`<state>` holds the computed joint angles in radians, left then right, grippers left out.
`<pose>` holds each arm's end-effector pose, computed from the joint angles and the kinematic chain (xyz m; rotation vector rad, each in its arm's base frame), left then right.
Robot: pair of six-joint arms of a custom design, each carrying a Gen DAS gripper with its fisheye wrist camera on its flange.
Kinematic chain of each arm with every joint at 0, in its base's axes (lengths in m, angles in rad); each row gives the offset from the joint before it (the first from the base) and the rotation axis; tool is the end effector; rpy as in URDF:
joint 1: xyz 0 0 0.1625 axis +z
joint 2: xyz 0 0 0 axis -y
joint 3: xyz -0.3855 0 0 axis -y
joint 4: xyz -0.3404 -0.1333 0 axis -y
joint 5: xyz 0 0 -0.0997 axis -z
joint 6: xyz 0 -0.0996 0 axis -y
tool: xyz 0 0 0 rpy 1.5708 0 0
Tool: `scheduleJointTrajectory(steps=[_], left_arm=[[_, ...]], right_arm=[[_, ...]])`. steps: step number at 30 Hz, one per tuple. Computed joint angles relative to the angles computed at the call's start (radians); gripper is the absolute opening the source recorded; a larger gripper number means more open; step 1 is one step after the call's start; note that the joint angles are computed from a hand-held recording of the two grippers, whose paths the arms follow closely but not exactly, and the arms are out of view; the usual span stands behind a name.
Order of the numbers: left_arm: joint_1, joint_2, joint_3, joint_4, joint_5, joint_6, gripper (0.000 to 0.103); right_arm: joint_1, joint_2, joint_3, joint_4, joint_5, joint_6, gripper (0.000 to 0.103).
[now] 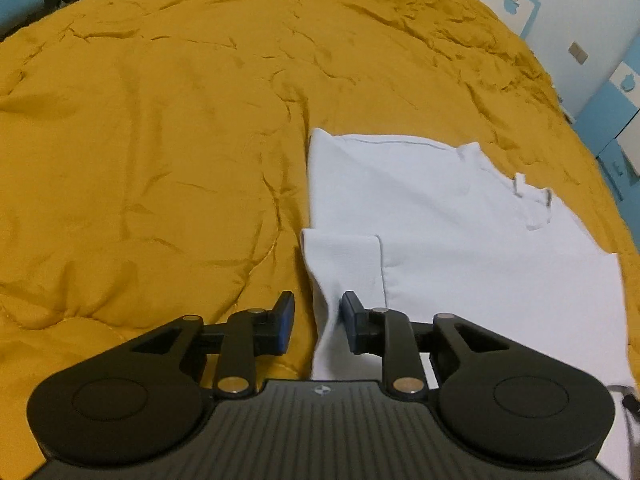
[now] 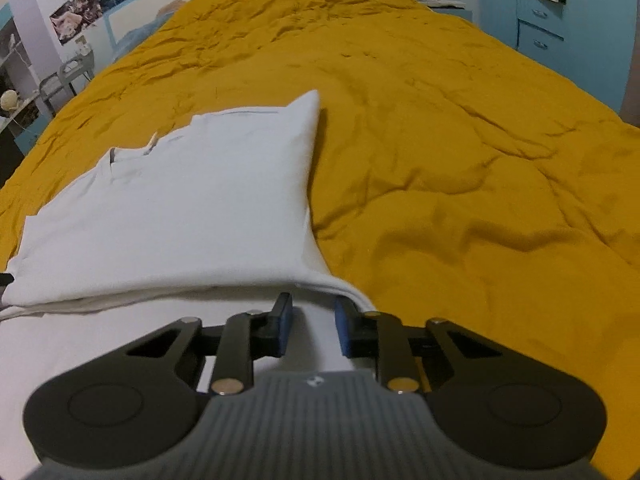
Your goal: Fold small clothes
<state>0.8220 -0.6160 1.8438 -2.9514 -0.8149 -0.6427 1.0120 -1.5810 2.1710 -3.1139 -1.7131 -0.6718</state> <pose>-0.2190 -0.5319 0.0082 0.0576 2.5408 -0.7957 -0.1201 -0.4168 0.3828 0.0461 -2.3357 0.8881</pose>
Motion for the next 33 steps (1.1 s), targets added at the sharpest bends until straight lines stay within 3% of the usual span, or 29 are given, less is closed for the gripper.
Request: scheduleJointTrajectory(steps=[3, 6, 10, 12, 14, 16, 17, 18, 21, 24, 27, 29, 30, 32, 33], left_arm=[[0.019, -0.027, 0.016, -0.051, -0.067, 0.024, 0.029], [0.022, -0.016, 0.02, -0.094, -0.084, 0.029, 0.029], [0.025, -0.002, 0.015, -0.113, -0.084, 0.018, 0.029], [0.028, 0.001, 0.007, -0.105, -0.083, 0.013, 0.028], [0.026, 0.003, 0.001, -0.099, -0.076, 0.007, 0.023], [0.019, 0.006, -0.002, -0.102, -0.06, 0.01, 0.012], [0.017, 0.004, 0.002, -0.117, -0.06, 0.021, 0.011], [0.015, 0.001, 0.005, -0.128, -0.06, 0.029, 0.01], [0.004, -0.004, -0.012, -0.106, -0.054, 0.051, 0.009], [-0.013, 0.003, -0.046, -0.086, -0.048, 0.074, 0.008], [-0.026, 0.018, -0.077, -0.084, -0.042, 0.121, 0.008], [-0.029, 0.023, -0.097, -0.014, -0.009, 0.106, 0.008], [-0.028, 0.022, -0.096, 0.004, -0.004, 0.097, 0.008], [-0.022, 0.014, -0.088, 0.042, 0.0, 0.064, 0.008], [-0.017, 0.009, -0.083, 0.061, -0.004, 0.047, 0.009]], right_arm=[[0.013, -0.065, 0.031, 0.05, 0.006, -0.029, 0.025], [0.03, -0.088, 0.068, -0.011, 0.028, -0.149, 0.026], [0.091, -0.016, 0.061, -0.117, -0.042, -0.277, 0.027], [0.113, 0.028, 0.051, -0.151, -0.062, -0.364, 0.042], [0.134, 0.083, 0.043, -0.213, -0.11, -0.455, 0.046], [0.138, 0.121, 0.038, -0.26, -0.119, -0.524, 0.042], [0.137, 0.128, 0.034, -0.266, -0.12, -0.537, 0.034], [0.136, 0.13, 0.031, -0.269, -0.119, -0.539, 0.019], [0.119, 0.107, 0.004, -0.217, -0.106, -0.489, 0.0], [0.089, 0.064, -0.014, -0.151, -0.039, -0.409, 0.0], [0.073, 0.056, -0.025, -0.218, -0.015, -0.35, 0.0], [0.05, 0.013, -0.038, -0.101, 0.035, -0.324, 0.0], [0.047, -0.003, -0.044, -0.037, 0.039, -0.335, 0.0], [0.043, -0.021, -0.009, -0.033, 0.054, -0.442, 0.004], [0.047, -0.021, 0.01, -0.045, 0.048, -0.507, 0.016]])
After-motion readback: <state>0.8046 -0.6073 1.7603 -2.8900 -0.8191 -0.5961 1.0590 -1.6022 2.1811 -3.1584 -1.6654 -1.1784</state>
